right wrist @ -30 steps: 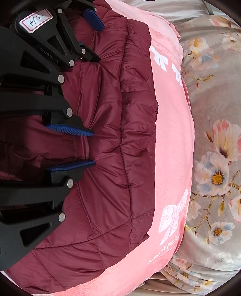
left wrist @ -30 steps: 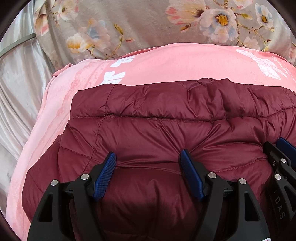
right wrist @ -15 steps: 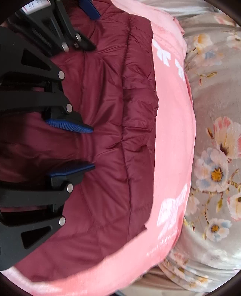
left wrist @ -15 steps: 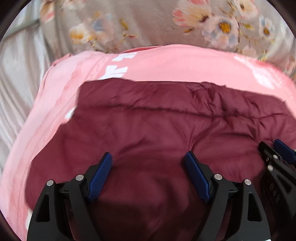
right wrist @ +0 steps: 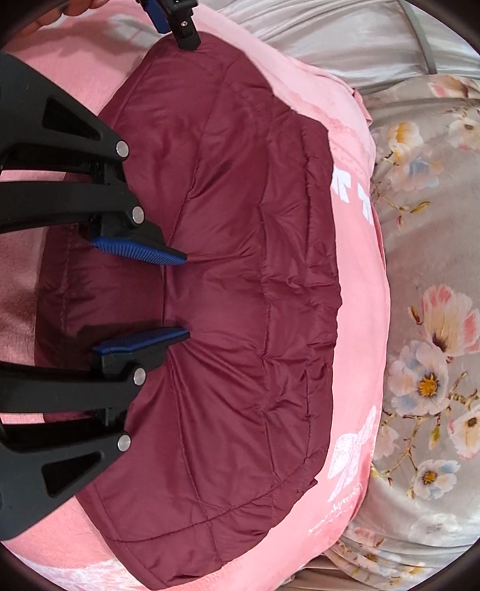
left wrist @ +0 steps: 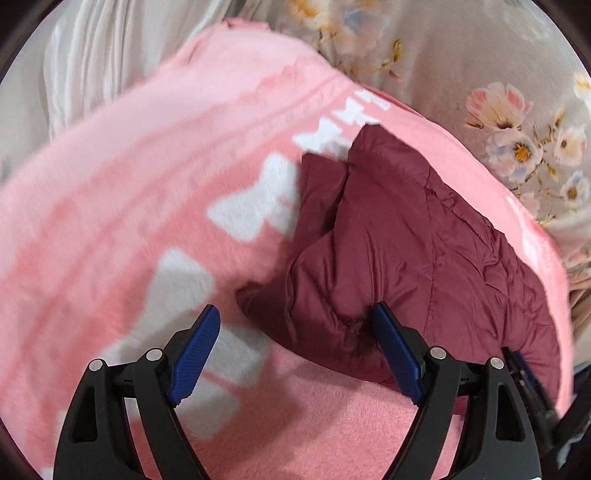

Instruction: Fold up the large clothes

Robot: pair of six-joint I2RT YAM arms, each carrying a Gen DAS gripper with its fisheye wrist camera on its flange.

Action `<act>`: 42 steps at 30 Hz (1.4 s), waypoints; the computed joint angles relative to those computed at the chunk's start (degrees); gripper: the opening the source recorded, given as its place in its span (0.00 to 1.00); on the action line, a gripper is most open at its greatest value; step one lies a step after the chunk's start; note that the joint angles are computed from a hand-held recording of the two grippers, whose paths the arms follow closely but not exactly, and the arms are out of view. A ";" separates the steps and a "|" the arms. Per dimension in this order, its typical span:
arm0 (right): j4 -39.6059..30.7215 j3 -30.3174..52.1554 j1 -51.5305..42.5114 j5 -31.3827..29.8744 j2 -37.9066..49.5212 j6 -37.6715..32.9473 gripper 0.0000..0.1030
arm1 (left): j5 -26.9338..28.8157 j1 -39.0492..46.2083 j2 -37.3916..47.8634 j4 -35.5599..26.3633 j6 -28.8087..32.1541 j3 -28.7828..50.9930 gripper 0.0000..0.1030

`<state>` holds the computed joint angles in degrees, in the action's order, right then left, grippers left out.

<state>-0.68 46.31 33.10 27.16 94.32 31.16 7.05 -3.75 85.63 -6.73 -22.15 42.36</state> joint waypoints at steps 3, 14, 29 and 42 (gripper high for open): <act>0.69 -0.34 -0.12 -0.39 0.20 0.13 0.33 | 3.33 -0.27 2.75 2.60 -1.33 0.42 0.80; 1.50 -4.26 -0.56 -3.66 -4.94 1.18 0.33 | 2.93 -4.36 -1.86 -0.51 -0.43 3.31 0.13; 6.17 -9.53 -0.84 -21.86 -10.71 4.01 0.16 | -11.41 -25.02 -15.84 -13.82 3.25 17.57 0.08; -22.32 -26.55 -30.03 -26.18 -55.81 -2.47 0.18 | -19.00 -51.60 18.18 -18.85 1.14 42.46 0.09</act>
